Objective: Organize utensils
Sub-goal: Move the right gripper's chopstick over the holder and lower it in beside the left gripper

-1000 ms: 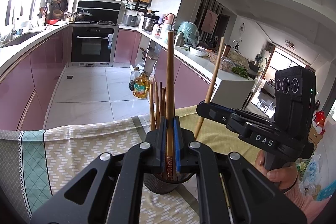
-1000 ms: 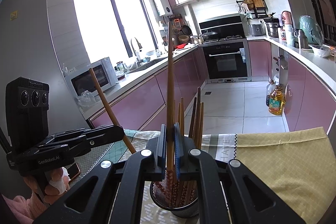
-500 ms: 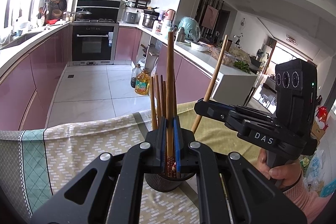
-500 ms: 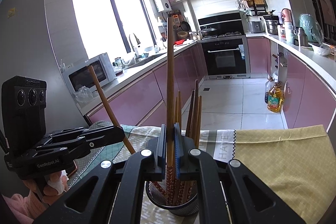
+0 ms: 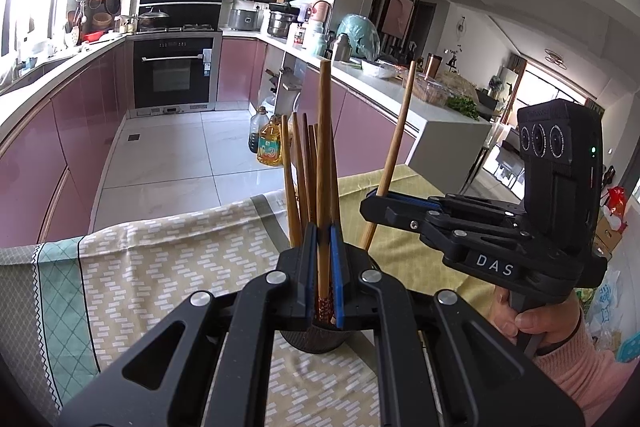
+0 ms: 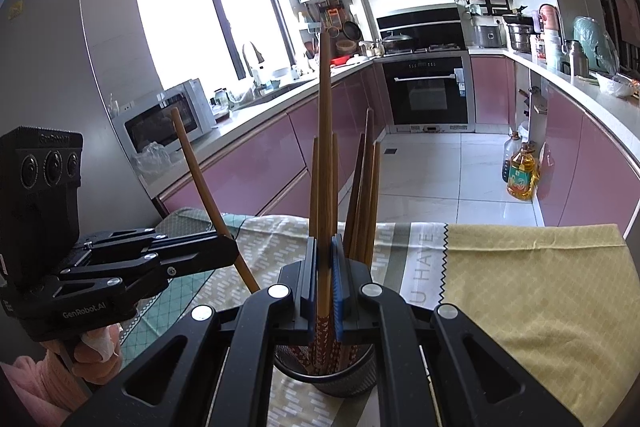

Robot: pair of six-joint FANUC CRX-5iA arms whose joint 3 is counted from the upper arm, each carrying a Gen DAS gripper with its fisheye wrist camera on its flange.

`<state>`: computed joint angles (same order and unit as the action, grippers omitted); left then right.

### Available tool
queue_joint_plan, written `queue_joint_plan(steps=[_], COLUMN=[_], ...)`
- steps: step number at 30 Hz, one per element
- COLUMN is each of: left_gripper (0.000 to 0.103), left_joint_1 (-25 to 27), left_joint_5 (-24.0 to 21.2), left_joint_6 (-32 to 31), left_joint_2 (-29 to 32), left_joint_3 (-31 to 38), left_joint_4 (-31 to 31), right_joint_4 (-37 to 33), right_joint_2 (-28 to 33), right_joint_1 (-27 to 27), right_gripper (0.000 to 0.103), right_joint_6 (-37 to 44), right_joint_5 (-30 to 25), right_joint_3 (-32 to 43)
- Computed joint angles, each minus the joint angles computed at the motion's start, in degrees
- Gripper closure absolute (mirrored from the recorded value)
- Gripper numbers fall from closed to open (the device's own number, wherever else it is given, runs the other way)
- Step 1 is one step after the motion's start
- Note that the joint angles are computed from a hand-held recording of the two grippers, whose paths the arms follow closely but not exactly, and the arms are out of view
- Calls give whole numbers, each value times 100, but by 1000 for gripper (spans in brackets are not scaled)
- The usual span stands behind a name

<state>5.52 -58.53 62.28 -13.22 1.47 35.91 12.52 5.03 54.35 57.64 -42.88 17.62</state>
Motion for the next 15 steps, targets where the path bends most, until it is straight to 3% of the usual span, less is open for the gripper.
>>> queue_joint_plan(steps=[15], left_gripper=[96], left_joint_1=[-163], left_joint_5=[-85], left_joint_6=[163], left_joint_2=[183], left_joint_3=[154], left_joint_4=[-330], right_joint_4=[-139], right_joint_2=[191], right_joint_1=[22], right_gripper=[97], right_joint_6=[162], right_joint_5=[-329], right_joint_3=[186])
